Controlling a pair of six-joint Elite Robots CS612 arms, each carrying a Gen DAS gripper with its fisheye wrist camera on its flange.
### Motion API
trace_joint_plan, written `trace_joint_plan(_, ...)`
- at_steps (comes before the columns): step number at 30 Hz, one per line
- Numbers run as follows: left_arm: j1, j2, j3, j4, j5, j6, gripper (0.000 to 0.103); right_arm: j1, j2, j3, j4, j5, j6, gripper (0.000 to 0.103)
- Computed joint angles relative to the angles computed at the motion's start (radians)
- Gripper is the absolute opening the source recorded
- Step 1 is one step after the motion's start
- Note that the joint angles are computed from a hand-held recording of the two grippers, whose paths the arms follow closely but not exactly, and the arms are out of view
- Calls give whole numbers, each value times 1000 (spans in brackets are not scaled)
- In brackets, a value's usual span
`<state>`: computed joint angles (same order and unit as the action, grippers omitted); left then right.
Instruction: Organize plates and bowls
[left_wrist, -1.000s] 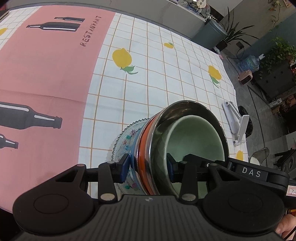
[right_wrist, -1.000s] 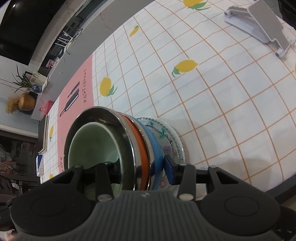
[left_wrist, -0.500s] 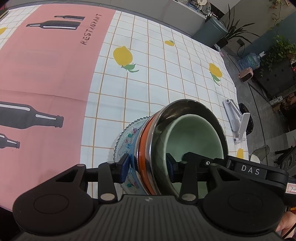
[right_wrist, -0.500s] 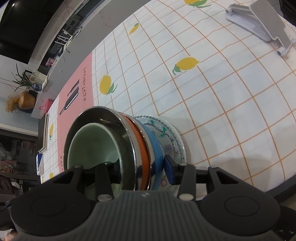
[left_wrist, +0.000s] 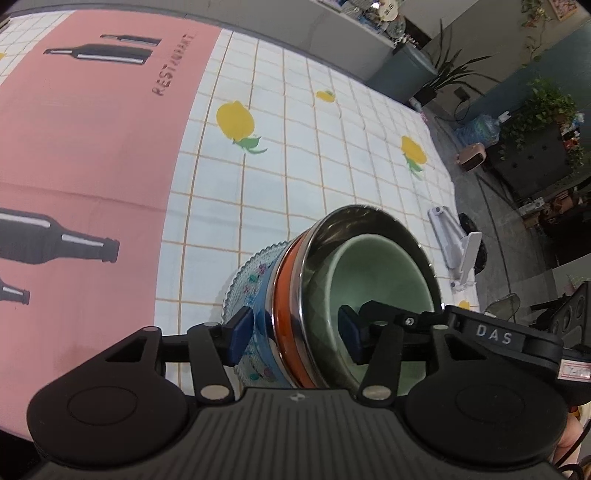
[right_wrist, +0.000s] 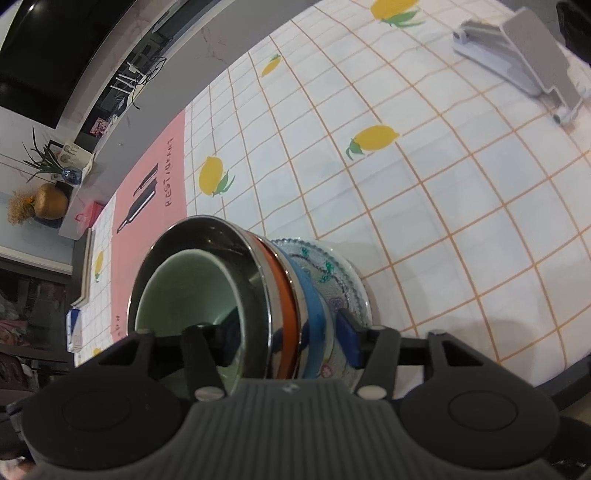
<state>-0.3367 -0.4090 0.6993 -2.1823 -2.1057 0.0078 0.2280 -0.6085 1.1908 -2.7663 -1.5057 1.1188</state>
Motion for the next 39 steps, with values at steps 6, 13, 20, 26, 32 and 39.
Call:
trace_joint_plan(6,-1,-10,24,-67,0,46,68,5,7,-27,47,-4,-33,69)
trace_joint_plan(13,5,-32,54,-135,-15,103,70,16,0,-47,80,-51,-71,72)
trace_joint_plan(20,22,-77,118,-308,-26,123,70,54,-31,-63,119,-255,-161,77)
trace_joint_plan(26,28,-142,238,-598,15,152,70,105,-40,-97,105,-471,-275,83)
trace_joint_plan(32,36,-193,338,-807,23,171,70,157,-33,-133,59,-644,-398,90)
trace_joint_plan(39,47,-226,426,-987,48,133,70,219,-6,-162,-33,-831,-505,95)
